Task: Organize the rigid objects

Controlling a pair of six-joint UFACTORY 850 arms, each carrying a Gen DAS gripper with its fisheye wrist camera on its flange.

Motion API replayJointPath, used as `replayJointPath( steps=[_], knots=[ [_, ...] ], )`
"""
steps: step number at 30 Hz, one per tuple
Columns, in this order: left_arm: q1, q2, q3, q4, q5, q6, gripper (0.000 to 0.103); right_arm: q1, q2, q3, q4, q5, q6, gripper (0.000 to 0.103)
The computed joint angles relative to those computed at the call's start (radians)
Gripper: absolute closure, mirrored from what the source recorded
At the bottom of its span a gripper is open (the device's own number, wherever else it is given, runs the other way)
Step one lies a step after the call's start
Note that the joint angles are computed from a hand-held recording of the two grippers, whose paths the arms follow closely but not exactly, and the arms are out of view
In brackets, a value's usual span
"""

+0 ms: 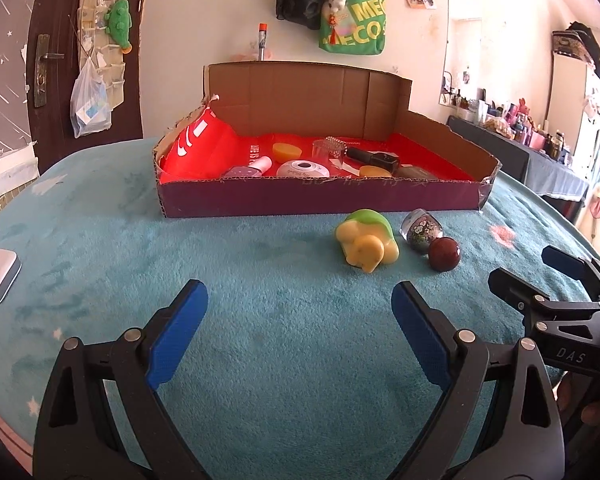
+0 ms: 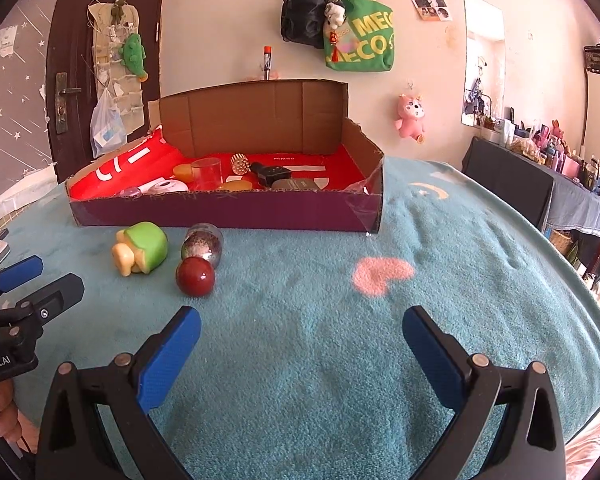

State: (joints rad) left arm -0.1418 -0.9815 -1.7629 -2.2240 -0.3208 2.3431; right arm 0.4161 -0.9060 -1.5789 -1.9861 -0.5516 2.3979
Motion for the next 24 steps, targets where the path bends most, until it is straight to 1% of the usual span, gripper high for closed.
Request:
replayJointPath(
  steps=[15,24],
  knots=[
    [0.001,0.001,0.002,0.016,0.007,-0.016,0.009,-0.001,0.002,0.003,0.0,0.001,0.004,0.0],
    [0.0,-0.004,-0.011,0.062,0.021,-0.061,0.009,-0.001,0.002,0.003,0.004,0.006,0.001,0.0]
  ],
)
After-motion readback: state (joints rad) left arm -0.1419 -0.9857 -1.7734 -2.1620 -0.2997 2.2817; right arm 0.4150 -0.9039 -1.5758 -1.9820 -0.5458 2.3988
